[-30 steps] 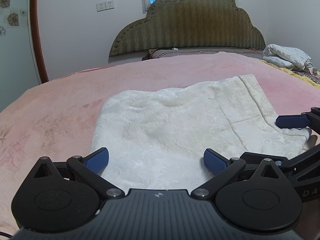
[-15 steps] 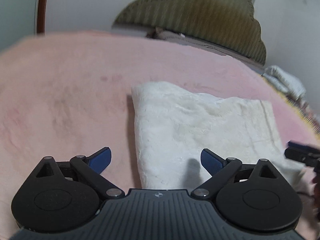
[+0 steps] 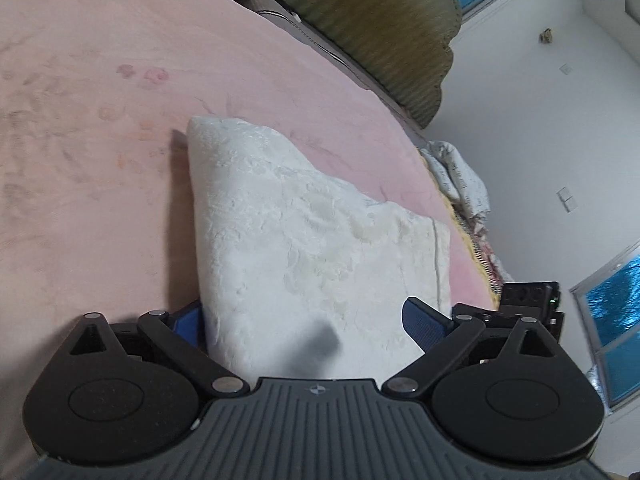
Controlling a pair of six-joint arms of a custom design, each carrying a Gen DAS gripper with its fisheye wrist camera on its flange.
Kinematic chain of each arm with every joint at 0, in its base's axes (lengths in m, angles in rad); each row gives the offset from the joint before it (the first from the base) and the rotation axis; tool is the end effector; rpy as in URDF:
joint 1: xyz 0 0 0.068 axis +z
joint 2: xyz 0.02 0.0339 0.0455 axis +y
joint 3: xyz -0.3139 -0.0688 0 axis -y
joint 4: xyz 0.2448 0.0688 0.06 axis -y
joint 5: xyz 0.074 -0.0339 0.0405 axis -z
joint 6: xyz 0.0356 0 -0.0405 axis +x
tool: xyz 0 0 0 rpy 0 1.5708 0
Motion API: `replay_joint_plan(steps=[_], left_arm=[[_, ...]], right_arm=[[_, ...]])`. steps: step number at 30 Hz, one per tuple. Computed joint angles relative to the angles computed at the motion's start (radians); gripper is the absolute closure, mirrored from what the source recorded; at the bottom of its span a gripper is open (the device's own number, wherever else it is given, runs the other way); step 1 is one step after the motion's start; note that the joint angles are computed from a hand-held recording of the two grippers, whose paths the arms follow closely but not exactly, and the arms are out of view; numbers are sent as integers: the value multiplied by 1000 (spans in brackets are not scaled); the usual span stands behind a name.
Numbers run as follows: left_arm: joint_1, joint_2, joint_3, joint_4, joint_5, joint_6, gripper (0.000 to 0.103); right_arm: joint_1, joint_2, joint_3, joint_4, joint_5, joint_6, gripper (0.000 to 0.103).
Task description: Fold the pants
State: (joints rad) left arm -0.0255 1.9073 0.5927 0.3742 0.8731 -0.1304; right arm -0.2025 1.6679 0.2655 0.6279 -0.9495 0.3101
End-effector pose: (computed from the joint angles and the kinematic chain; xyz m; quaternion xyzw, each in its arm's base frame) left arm 0.3000 -0.0349 0.1099 0.0857 0.8673 -0.4226 0.2488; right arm 0.2197 -0.0156 0.1284 0.0364 0.8380 0.4393 0.3217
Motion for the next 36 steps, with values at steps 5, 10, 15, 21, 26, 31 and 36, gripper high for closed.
replay_joint_plan(steps=[5, 10, 15, 21, 26, 31, 36], left_arm=[[-28, 48, 6, 112, 26, -90, 2], [-89, -10, -23, 111, -108, -53, 29], [-110, -75, -90, 159, -233, -25, 67], [-110, -134, -183, 310, -270, -43, 84], [-67, -217, -198, 322, -287, -22, 85], [7, -260, -99, 189, -307, 34, 85], [41, -203, 28, 114, -365, 84, 85]], right_arm=[[22, 83, 86, -9, -32, 9, 39], [77, 119, 92, 61, 33, 67, 65], [90, 59, 23, 120, 79, 80, 74], [174, -105, 56, -24, 198, 71, 76], [263, -140, 158, -105, 262, 67, 76], [326, -21, 302, -76, 296, 94, 76], [351, 148, 462, -53, 323, 131, 76]])
